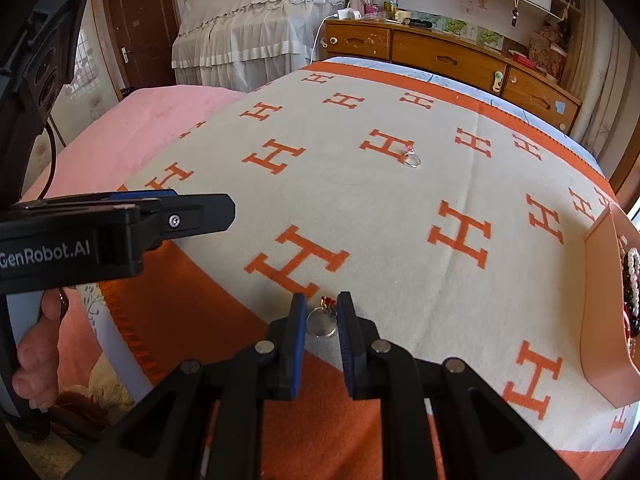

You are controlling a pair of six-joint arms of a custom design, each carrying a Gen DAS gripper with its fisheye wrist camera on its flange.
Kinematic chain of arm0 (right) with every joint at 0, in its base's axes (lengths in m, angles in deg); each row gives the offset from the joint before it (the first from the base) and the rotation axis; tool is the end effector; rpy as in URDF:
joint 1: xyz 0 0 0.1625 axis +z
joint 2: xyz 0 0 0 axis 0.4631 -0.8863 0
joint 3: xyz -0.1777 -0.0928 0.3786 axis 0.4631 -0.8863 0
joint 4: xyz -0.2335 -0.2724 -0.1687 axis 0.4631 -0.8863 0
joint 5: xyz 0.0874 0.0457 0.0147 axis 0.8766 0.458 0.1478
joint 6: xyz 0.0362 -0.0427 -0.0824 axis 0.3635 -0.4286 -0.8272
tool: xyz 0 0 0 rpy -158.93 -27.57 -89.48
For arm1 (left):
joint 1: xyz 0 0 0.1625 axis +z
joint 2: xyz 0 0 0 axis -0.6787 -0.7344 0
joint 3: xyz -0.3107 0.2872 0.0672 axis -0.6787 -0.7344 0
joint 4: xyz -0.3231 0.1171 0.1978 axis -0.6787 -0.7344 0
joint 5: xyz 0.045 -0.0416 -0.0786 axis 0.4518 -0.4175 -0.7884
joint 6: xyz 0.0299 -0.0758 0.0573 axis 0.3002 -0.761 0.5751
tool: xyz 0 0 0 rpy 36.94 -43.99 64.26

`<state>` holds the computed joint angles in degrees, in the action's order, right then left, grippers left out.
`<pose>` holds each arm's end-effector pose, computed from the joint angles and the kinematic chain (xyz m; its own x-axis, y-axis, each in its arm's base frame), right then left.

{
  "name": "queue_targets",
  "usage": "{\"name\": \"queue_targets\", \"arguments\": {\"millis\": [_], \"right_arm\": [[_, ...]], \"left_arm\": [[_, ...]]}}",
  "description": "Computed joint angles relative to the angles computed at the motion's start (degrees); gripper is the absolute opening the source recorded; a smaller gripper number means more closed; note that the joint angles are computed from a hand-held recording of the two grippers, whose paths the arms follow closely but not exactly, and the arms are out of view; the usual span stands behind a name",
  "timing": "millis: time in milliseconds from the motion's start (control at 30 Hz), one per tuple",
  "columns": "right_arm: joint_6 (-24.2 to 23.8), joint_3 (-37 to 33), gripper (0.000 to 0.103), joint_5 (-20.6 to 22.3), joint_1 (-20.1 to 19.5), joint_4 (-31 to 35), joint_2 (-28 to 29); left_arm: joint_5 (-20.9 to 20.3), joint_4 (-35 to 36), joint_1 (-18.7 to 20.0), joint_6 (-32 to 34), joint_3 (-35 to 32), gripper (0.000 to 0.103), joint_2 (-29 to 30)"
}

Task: Organize jewelry
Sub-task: 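Grasp the red-stone ring with the right tool while the left tool grasps the pink-stone ring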

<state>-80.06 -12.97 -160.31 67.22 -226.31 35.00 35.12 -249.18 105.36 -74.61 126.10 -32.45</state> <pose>0.1723 -0.7373 0.0103 -0.4054 -0.8455 0.3475 -0.8894 0.4527 0.0640 -0.0901 -0.6430 0.1142 -0.7875 -0.4873 -0.3775 -0.0113 0.6237 -0.7816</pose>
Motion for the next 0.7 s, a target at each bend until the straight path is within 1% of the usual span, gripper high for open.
{"name": "queue_targets", "arguments": {"millis": [167, 300, 367, 467, 533, 600, 700], "right_arm": [[2.37, -1.1, 0.015, 2.17, -0.76, 1.94, -0.34], [3.4, -2.06, 0.015, 4.01, -1.44, 2.78, -0.68], [3.74, -2.64, 0.015, 4.68, -1.71, 2.88, -0.75], [4.52, -3.5, 0.015, 5.95, -2.2, 2.52, -0.9], [5.59, -4.45, 0.015, 6.94, -2.52, 2.52, -0.91], [6.81, -5.69, 0.015, 7.83, -2.85, 2.78, -0.76], [8.59, -7.65, 0.015, 8.97, -3.36, 3.2, -0.41]], "left_arm": [[0.92, 0.85, -0.22, 0.43, -0.83, 0.064, 0.55], [1.34, 1.9, -0.26, 1.99, -2.99, 0.064, 1.61], [0.89, 2.68, 0.0, 2.92, -4.8, 0.064, 2.16], [-0.25, 2.19, 0.59, 6.98, -9.01, 0.064, 3.89], [-0.87, 1.22, 1.07, 10.7, -12.87, 0.064, 5.8], [-1.23, 1.93, 1.73, 13.2, -17.28, 0.064, 7.91], [0.06, 4.69, 2.73, 15.95, -24.72, 0.064, 11.79]]}}
